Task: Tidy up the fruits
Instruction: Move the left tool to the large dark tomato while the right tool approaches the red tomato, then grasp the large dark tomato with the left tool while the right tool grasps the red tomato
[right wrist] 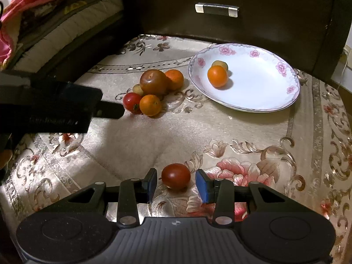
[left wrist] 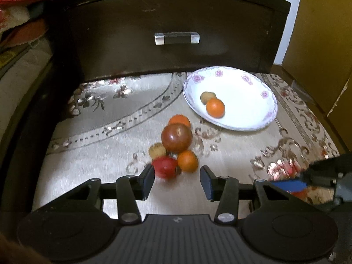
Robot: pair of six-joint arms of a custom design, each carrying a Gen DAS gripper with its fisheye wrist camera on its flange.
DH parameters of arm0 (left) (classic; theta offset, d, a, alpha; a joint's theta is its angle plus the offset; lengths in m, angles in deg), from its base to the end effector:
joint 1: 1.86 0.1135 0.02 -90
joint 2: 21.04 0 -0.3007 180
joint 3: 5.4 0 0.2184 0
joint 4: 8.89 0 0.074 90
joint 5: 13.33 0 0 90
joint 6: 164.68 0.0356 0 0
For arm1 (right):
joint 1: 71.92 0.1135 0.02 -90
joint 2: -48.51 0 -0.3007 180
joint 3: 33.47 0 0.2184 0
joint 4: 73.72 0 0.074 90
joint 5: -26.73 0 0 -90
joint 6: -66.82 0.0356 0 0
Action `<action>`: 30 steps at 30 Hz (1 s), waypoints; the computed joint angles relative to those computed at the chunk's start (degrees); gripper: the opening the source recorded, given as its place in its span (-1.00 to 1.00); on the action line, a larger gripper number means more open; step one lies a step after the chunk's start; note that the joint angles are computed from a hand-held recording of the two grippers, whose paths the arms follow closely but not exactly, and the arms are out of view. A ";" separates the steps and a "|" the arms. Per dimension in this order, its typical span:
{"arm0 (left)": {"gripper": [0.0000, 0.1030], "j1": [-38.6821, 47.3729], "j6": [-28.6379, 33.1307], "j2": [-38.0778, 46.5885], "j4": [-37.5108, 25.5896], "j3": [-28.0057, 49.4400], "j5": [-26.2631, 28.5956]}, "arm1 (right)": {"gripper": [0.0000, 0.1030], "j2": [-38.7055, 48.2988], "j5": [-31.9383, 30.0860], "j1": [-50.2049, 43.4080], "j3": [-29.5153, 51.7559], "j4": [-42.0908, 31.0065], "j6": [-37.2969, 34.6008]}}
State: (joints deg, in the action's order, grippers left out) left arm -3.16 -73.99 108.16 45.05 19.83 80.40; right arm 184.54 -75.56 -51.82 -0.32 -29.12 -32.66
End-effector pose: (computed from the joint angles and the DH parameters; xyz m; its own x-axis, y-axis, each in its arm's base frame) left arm 0.2276 -0.0075 0.0506 -0.7654 0.0294 -0.6429 0.0736 0.9964 -0.0421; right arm 0.2274 0.0913 0.0168 -0.7153 -0.4331 -0.5484 -0.5664 0.8190 0.0920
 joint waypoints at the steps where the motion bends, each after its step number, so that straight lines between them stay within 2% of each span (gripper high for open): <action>1: -0.01 -0.20 0.00 -0.03 -0.51 0.87 -0.34 | -0.30 0.16 -0.13 -0.05 0.33 -0.33 -0.04; 17: 0.00 -3.77 0.32 5.13 -10.79 15.71 -5.27 | -0.34 0.57 -2.82 -1.60 3.22 -4.04 -0.87; 24: -0.07 -3.81 -0.35 6.55 -10.56 16.98 -5.84 | -0.37 0.10 -3.30 -2.02 3.36 -4.98 -0.42; 30: -0.09 -3.56 -0.12 4.95 -11.89 15.98 -5.11 | -0.52 -1.22 -3.88 -2.84 3.79 -7.33 0.03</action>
